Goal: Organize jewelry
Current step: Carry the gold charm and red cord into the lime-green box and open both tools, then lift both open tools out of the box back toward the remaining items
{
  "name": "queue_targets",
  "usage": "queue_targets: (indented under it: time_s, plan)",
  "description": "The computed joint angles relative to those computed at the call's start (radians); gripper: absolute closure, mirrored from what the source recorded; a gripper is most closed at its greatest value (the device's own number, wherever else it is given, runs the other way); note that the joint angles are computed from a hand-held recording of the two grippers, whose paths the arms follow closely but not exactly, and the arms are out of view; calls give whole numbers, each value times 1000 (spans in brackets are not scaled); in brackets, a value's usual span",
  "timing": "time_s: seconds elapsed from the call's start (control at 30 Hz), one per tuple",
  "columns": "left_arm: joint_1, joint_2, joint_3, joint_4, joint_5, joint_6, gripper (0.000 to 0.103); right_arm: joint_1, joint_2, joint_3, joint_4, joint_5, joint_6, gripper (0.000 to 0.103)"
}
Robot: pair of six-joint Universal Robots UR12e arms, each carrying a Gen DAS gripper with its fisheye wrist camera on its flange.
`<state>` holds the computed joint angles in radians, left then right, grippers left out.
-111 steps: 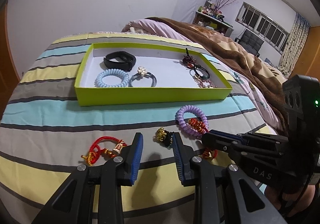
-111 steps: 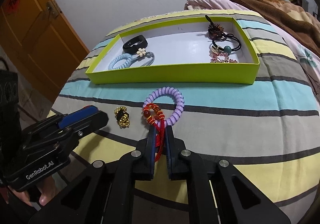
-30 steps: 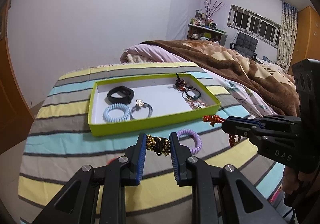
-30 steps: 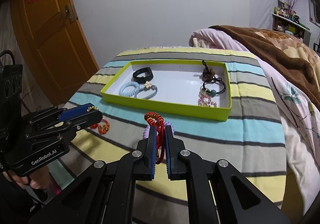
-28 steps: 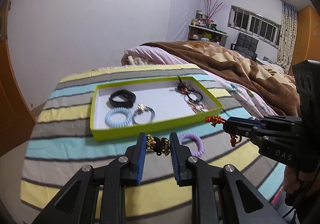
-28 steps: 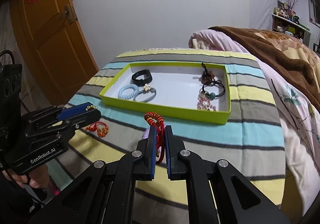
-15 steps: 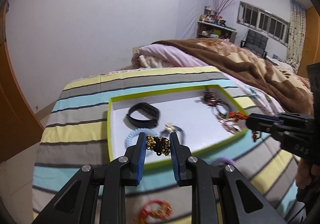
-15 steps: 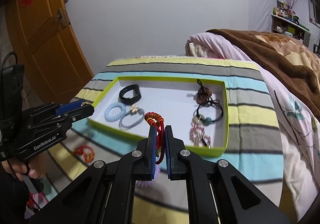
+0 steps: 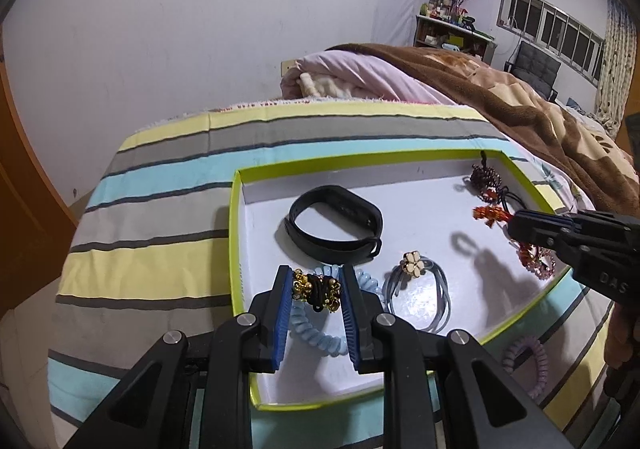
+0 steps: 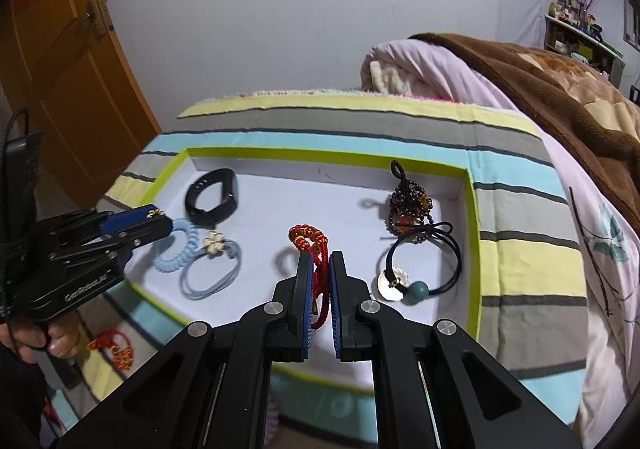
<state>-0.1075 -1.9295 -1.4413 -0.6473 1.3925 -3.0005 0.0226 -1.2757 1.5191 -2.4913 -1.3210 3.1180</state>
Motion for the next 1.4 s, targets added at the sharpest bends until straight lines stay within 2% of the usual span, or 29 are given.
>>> queue_targets:
  time_s: [0.37,0.47,0.57,0.7,1.07,1.4]
  plan:
    - [1,-4,4,-24,-25,32,79,-2,17,-14,46,-19,16,95]
    - [0,3,-6,-12,-25,36,78,-3,8,-5,30,-27,16,88]
    - [1,12,-18,7,-33,35,78,-3,4,-2,24,-37,15,87]
    - [3,28,-34,31,-42,28,70,-4,-7,8,16,-34,14,87]
    - [27,113,-121,61,-92,-2,69,-17,-92,97,-47,19,20,86]
    - [42,218,-255,113,-90,-10,69,-19,-194,212,-85,70,19,86]
